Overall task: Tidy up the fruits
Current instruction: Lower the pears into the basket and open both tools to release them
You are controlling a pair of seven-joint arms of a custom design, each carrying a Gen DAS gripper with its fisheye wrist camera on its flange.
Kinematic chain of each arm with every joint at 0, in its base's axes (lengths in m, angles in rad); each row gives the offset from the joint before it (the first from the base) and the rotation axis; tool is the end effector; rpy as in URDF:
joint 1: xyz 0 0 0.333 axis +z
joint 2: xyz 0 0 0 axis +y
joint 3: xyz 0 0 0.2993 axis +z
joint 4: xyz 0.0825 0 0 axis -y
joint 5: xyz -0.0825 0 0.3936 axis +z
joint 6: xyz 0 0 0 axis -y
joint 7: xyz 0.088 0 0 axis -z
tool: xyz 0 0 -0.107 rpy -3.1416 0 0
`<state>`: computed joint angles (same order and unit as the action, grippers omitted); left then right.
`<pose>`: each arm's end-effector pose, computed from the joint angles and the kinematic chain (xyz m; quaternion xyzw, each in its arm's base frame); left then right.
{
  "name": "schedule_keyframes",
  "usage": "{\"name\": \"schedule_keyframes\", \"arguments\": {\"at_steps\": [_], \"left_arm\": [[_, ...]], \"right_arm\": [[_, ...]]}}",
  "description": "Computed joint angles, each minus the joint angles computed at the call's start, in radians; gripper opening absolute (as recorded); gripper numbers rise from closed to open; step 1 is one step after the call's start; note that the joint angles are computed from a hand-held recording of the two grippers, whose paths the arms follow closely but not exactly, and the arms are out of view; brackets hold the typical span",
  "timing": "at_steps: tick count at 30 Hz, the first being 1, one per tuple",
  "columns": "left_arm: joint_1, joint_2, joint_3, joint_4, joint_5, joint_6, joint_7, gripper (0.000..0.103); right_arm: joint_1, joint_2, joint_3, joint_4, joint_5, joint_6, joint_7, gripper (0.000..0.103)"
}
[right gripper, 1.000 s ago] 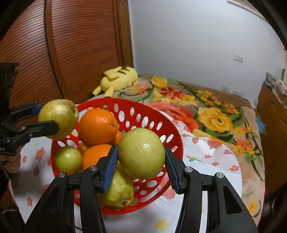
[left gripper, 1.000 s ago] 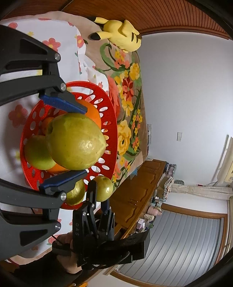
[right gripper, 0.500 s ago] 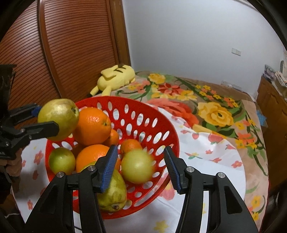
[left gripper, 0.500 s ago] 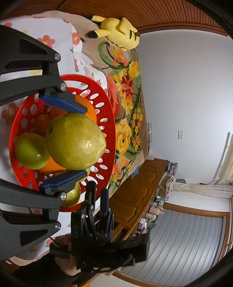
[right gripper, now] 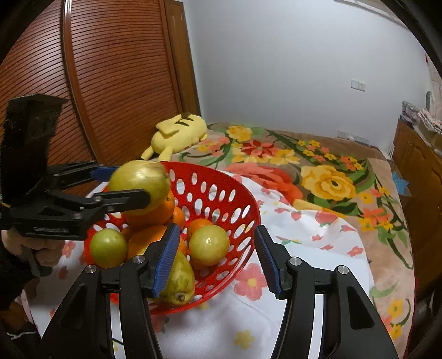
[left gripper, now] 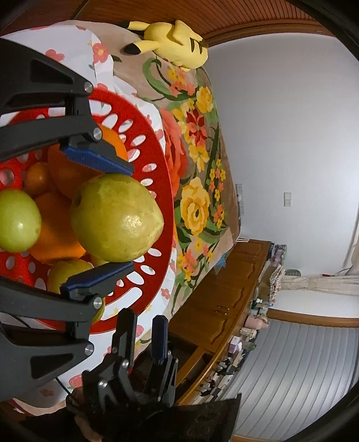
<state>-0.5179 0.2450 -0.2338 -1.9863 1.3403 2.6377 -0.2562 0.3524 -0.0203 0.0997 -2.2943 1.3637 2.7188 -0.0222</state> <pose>0.4435 -0.4411 0.3534 -0.6423 0.6406 -0.3364 0.2528 0.4984 0.2025 0.3616 -0.8547 0.3113 -0.0871 0.4061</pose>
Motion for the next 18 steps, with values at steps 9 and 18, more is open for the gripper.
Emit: {"name": "schedule_keyframes", "arguments": {"at_steps": [9,18], "left_arm": [[-0.021,0.037,-0.001,0.049,-0.075,-0.061,0.099,0.063],[-0.034,0.044,0.01,0.063,-0.077,-0.058,0.109,0.066]], "right_arm": [[-0.003,-0.021,-0.008,-0.025,0.023,-0.011,-0.031,0.057],[-0.002,-0.03,-0.011,-0.036,0.043,-0.014,-0.046,0.057]]}}
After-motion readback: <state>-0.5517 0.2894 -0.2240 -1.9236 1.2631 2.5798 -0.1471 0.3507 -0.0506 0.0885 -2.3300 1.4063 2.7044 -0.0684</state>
